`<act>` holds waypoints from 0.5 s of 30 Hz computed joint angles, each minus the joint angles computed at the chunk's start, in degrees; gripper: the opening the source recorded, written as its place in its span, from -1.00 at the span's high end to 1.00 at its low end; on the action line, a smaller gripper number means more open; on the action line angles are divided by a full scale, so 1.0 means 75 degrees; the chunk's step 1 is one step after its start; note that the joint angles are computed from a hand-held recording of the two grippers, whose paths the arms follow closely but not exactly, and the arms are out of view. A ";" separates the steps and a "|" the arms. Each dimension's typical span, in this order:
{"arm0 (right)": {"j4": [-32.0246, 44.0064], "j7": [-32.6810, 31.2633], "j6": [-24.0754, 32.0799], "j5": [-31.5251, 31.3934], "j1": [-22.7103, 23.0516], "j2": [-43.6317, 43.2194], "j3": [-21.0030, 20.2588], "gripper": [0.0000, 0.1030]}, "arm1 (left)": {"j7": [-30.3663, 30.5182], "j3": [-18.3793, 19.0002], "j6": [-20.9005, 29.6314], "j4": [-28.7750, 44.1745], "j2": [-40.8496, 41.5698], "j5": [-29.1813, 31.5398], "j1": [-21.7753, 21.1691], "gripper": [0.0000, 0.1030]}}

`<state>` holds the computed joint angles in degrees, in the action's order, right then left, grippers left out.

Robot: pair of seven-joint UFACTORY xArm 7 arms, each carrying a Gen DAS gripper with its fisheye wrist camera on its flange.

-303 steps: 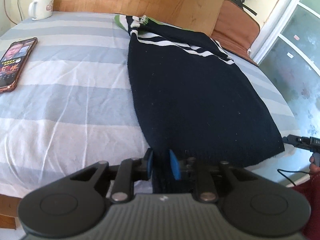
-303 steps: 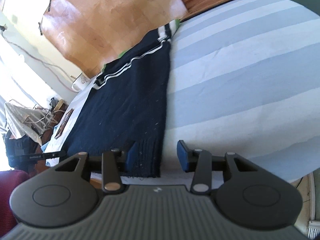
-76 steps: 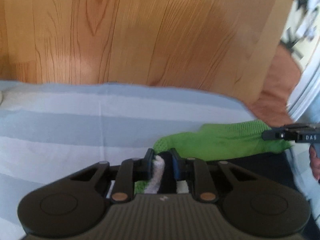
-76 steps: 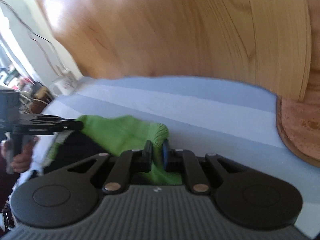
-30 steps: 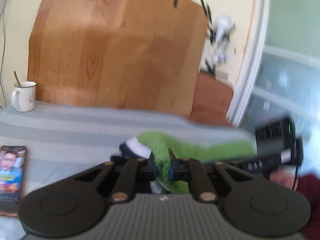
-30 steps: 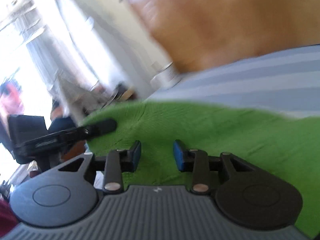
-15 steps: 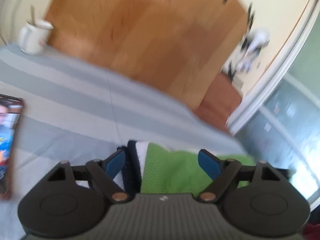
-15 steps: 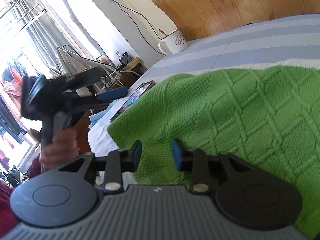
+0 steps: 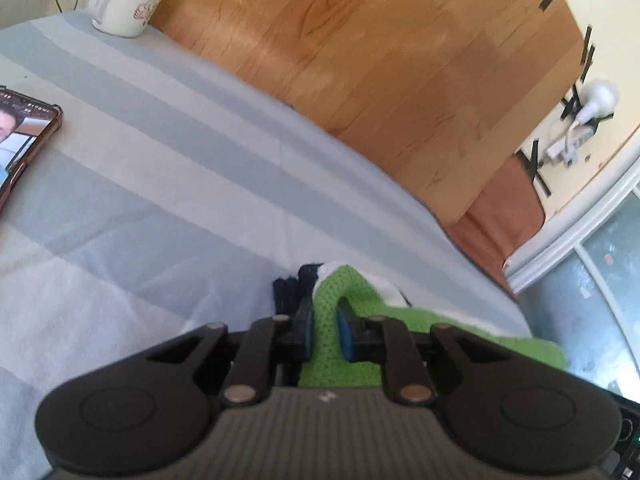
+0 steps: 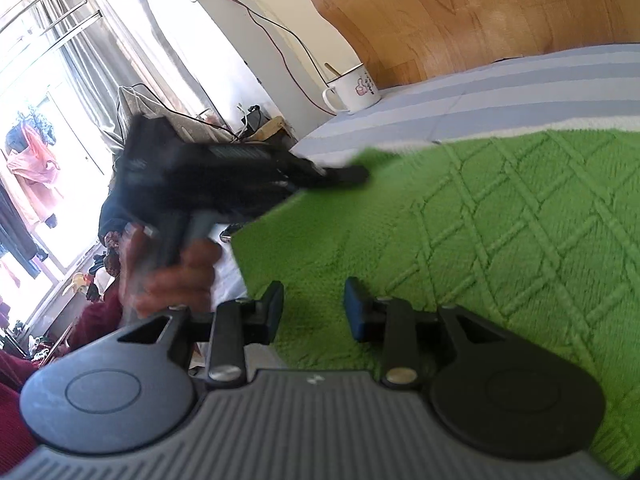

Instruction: Fold small clothes

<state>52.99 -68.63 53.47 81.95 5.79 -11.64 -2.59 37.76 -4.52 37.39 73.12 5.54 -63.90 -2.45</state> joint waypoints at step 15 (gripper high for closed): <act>-0.1733 -0.1017 -0.3693 0.0335 -0.1525 -0.2686 -0.0887 -0.38 | 0.0903 0.0436 -0.0389 -0.0355 -0.1395 0.0149 -0.0672 0.19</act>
